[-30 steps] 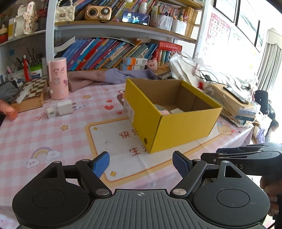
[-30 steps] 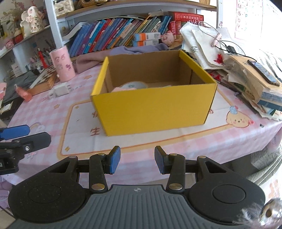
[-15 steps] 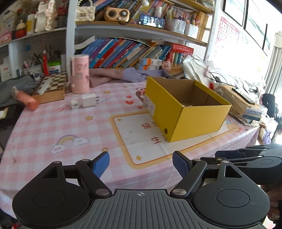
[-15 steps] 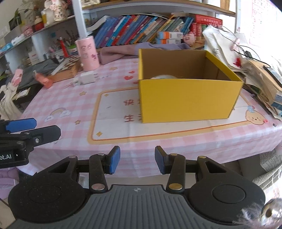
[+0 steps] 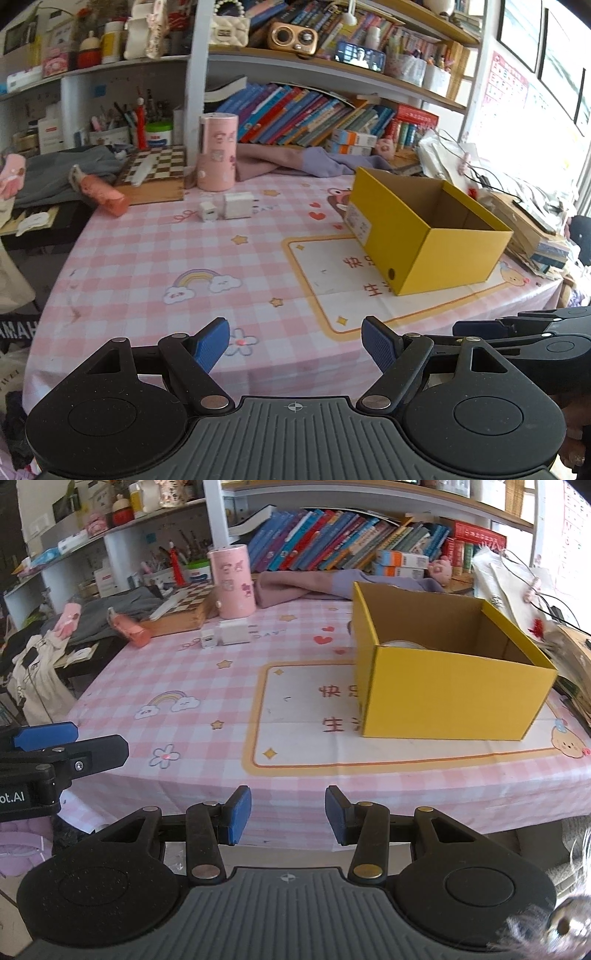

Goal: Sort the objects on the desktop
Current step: 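Withdraw both open tools from the box toward the white chargers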

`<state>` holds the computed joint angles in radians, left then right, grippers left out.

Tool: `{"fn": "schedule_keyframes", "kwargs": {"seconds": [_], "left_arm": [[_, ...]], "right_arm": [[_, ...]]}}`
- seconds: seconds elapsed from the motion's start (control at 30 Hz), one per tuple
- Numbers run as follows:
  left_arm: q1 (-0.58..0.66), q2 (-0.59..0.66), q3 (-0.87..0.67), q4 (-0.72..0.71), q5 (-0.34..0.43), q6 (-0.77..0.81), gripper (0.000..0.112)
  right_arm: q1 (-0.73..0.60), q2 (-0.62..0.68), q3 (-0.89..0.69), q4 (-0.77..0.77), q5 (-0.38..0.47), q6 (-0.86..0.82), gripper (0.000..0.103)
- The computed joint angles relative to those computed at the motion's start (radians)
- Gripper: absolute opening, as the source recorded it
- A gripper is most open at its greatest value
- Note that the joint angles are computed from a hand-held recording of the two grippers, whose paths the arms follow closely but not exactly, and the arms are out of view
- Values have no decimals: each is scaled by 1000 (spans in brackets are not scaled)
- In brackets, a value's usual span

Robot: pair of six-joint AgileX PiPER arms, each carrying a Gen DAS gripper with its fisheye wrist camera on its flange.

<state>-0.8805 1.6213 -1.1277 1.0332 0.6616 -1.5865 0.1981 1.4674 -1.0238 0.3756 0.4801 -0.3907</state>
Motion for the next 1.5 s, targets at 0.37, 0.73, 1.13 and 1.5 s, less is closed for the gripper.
{"fn": "schedule_keyframes", "kwargs": {"seconds": [0.37, 0.73, 1.13, 1.5], "left_arm": [[20, -61, 72, 31, 25, -45, 81], [67, -59, 75, 3, 6, -14, 81], [173, 39, -30, -30, -50, 88, 81], [305, 186, -237, -169, -98, 290, 81]], "right_arm": [[88, 39, -51, -29, -7, 24, 42], [113, 99, -109, -11, 0, 5, 44], [98, 251, -280, 46, 38, -73, 46], [76, 498, -638, 27, 168, -43, 46]]}}
